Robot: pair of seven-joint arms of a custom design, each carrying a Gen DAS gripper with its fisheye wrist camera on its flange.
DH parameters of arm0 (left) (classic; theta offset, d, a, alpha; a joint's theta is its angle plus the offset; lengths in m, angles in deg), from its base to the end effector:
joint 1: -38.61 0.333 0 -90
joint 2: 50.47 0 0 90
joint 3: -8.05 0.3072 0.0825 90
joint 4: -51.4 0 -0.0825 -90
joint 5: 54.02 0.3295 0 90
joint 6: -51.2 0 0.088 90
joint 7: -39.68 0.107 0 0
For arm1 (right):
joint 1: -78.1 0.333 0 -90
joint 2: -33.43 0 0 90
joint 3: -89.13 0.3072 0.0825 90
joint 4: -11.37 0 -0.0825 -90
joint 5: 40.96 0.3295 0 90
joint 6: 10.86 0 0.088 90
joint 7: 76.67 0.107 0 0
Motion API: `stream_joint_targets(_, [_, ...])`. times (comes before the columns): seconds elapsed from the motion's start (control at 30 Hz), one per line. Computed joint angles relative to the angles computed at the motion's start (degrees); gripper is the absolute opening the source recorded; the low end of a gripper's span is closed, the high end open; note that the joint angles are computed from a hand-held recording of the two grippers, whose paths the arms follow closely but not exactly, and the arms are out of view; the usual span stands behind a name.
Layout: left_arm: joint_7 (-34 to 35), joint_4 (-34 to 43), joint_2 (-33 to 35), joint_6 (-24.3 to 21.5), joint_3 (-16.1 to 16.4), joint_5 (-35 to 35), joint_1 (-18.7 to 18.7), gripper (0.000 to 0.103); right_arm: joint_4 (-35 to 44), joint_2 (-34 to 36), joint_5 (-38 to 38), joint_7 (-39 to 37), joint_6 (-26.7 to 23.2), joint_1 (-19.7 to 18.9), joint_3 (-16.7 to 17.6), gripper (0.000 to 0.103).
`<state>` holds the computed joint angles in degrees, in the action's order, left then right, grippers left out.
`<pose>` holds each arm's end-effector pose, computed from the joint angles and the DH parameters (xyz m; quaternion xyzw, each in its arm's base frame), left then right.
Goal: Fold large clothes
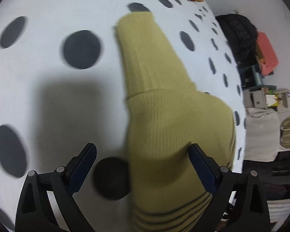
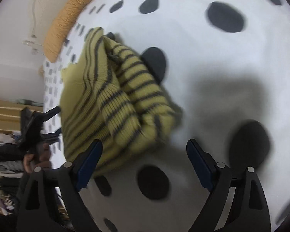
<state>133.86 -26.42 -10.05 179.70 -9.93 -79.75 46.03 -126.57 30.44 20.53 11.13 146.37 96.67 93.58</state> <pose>0.6927 -0.0853 0.3622 0.7038 -0.6454 0.2592 0.1448 0.4417 0.1499 0.3894 -0.4854 0.8101 0.1386 0.2983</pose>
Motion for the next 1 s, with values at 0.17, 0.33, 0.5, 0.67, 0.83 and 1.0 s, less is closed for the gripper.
stream_joint_targets(0.17, [-1.93,18.59,11.97,-9.02,-0.26,4.1,-4.79,0.101,8.41,9.07,9.06,-9.87,-1.04,-0.6,0.99,0.089])
stream_joint_targets(0.33, [-3.35,16.38,8.93,-4.85,2.0,10.61,-8.43,0.048,11.37,10.61,6.02,-8.81,-0.64,-1.38,2.12,0.054])
stream_joint_targets(0.5, [-4.22,12.21,2.83,-4.54,3.01,14.29,-8.57,0.039,12.51,8.17,-21.08,10.65,0.73,1.84,1.06,0.043])
stream_joint_targets(0.67, [-1.07,3.06,-9.19,-5.62,3.25,14.22,-5.46,0.038,12.96,3.37,-27.12,21.59,-1.88,3.58,2.76,0.041])
stream_joint_targets(0.83, [2.49,-14.09,-19.56,-5.17,6.45,12.86,-2.2,0.041,9.46,-0.77,-24.67,25.56,-4.01,7.29,5.48,0.041])
stream_joint_targets(1.0, [-2.71,-24.32,-18.43,1.97,9.1,14.75,-1.95,0.083,10.03,8.59,-31.77,28.17,-6.52,10.09,7.32,0.075])
